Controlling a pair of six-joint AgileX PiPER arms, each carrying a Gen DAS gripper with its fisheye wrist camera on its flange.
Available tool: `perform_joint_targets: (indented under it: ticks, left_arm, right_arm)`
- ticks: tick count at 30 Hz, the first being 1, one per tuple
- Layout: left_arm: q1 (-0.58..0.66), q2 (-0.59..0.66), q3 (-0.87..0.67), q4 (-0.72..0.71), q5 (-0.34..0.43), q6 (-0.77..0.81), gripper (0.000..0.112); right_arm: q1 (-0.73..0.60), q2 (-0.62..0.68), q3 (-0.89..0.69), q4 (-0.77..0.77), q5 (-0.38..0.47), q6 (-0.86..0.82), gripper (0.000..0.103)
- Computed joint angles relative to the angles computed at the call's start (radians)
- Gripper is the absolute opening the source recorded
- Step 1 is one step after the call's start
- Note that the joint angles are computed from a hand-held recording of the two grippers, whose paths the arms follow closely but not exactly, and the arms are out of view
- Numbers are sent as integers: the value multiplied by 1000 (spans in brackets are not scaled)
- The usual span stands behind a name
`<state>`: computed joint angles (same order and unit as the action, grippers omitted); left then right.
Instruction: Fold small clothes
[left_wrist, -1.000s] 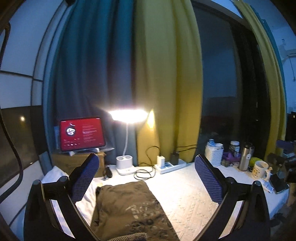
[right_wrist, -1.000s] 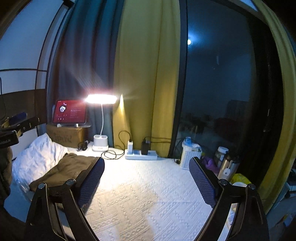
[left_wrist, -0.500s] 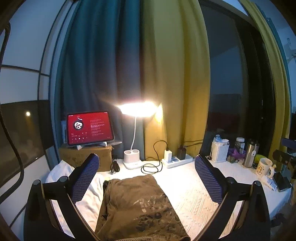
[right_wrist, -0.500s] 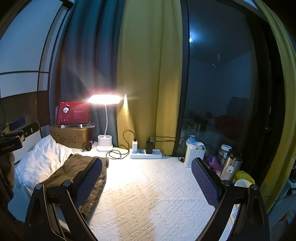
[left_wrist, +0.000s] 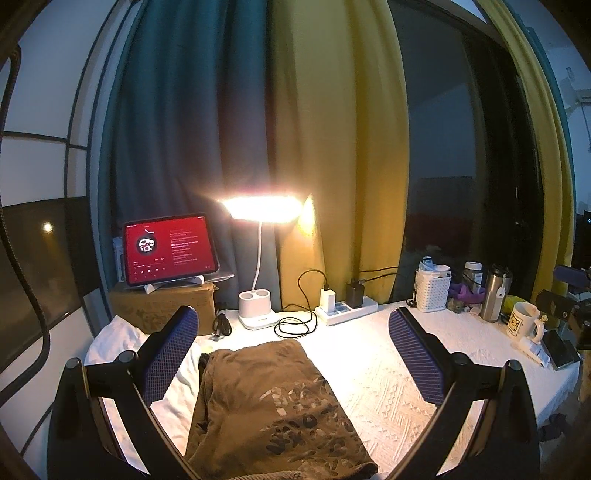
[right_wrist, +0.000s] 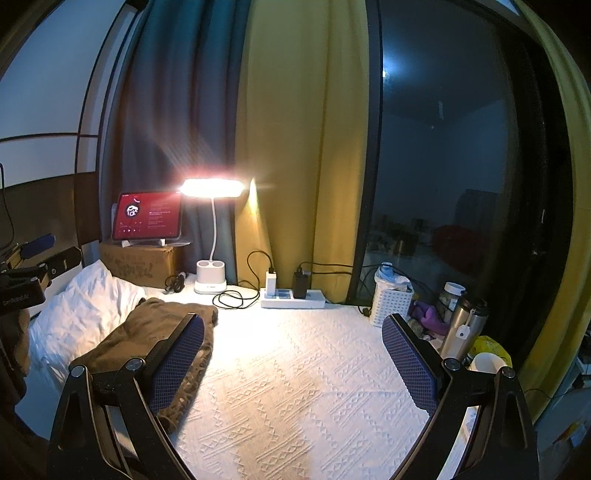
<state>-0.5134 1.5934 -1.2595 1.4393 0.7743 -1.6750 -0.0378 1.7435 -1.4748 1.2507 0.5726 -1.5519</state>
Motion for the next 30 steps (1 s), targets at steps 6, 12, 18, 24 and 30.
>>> perform_joint_targets:
  ticks: [6, 12, 18, 24, 30]
  left_arm:
    - [4, 6, -5, -12, -13, 6, 102]
    - [0, 11, -7, -19, -13, 10, 102]
    - [5, 10, -4, -19, -21, 12, 102]
    - [-5, 18, -10, -20, -4, 10, 102]
    - [-6, 18, -8, -19, -2, 8, 102]
  right_arm:
    - [2, -5, 6, -2, -6, 1, 98]
    - [2, -5, 10, -5, -4, 1, 98]
    - [0, 1, 6, -19, 6, 2, 98]
    - [1, 3, 2, -17, 7, 2, 98]
    - [3, 0, 7, -16, 4, 2, 98]
